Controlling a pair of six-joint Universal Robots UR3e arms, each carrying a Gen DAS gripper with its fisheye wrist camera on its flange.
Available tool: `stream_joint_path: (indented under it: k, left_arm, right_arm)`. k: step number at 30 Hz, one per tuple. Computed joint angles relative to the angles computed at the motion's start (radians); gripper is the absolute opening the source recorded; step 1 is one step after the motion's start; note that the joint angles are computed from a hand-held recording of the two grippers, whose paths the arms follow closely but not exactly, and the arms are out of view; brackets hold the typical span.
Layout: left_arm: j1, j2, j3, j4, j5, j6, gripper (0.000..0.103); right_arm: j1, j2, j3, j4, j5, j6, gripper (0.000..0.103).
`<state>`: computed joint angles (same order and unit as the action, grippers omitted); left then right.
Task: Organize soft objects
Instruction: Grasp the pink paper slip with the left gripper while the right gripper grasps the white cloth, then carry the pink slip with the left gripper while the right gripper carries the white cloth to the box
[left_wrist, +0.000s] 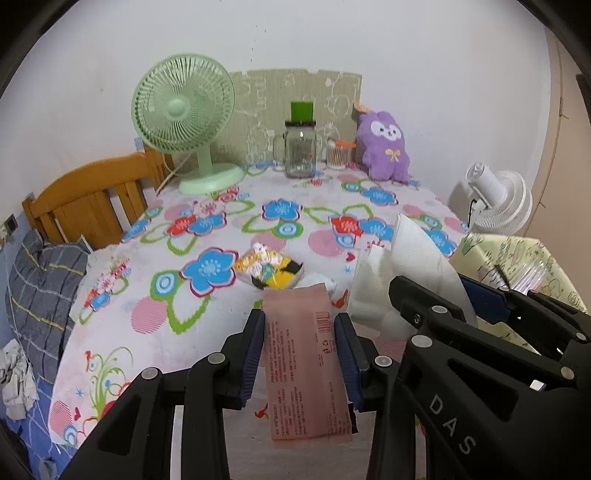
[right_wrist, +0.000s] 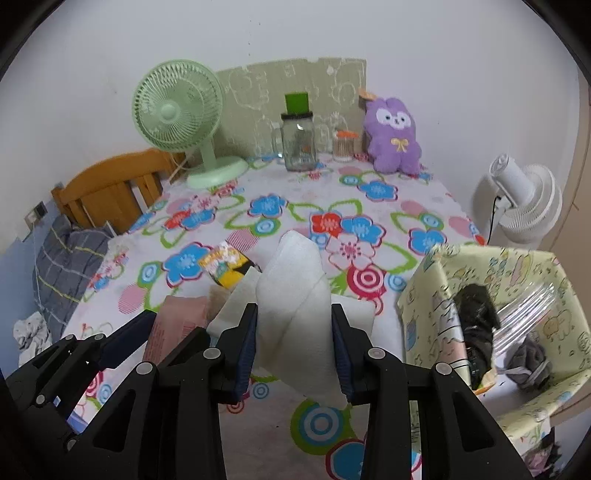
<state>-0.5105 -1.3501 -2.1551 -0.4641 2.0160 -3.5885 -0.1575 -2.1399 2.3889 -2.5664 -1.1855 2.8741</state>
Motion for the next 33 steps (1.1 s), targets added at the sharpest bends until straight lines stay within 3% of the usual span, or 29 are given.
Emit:
stream_joint_path:
  k: [19,26,33]
  left_arm:
    - [-0.145,-0.008,0.144,-0.068,0.149,-0.036,0.039]
    - [-0.173,-0.053,0.187,-0.051,0.163,-0.042,0.039]
    - [-0.206,-0.131,0.259,-0.033,0.175,-0.039,0.039]
  right_arm:
    - [-0.277,-0.34,-0.094,0.408,0.246,-0.179,0.041]
    - [-0.44,-0.442,-0.134,0.617,0.354,-0.313,0.04]
    - [-0.654,-0.531,-0.213,0.928,0.475,-0.531,0.041]
